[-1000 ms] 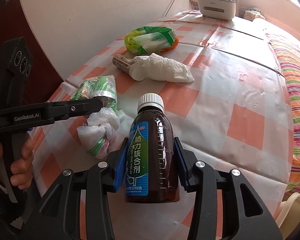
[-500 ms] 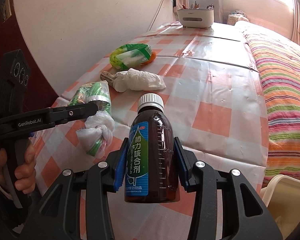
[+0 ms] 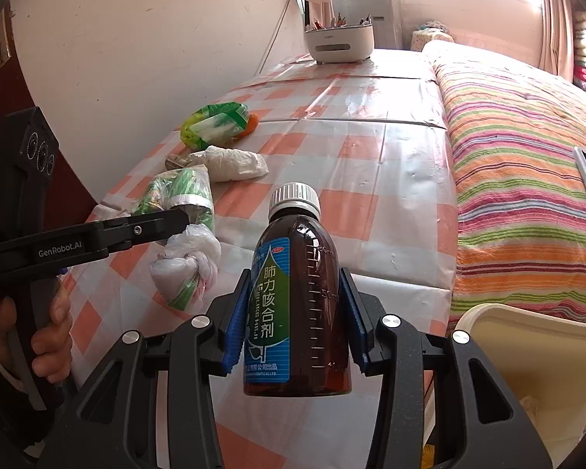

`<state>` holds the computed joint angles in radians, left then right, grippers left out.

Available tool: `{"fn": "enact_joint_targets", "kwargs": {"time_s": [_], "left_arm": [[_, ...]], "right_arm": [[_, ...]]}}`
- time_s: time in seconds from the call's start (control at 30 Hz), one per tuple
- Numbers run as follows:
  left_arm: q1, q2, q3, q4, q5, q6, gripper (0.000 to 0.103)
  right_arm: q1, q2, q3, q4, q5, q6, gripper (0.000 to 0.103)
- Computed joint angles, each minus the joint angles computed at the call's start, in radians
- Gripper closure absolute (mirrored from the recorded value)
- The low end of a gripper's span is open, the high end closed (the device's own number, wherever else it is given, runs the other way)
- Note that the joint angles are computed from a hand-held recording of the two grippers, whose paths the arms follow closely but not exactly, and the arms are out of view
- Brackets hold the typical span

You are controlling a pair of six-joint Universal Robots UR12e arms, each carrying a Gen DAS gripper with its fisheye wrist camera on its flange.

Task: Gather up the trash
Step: 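Carry the green bag and the brown bottle over the cream bin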

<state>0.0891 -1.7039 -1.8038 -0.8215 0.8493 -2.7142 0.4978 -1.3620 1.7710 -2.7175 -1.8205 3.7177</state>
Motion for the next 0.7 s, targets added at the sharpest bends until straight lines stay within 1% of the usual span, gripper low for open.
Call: {"fn": "enact_joint_targets", "kwargs": {"time_s": [0.3,0.7], "left_arm": [[-0.029,0.015,-0.012,-0.015,-0.022,0.038,0.067],[-0.068,0.022,-0.022,-0.037,-0.032,0.086,0.066]], "right_arm": [[0.001,-0.052,0.061,-0.007,-0.062,0.051,0.061],[0.0,-0.12,0.144,-0.017,-0.136,0.133,0.061]]}}
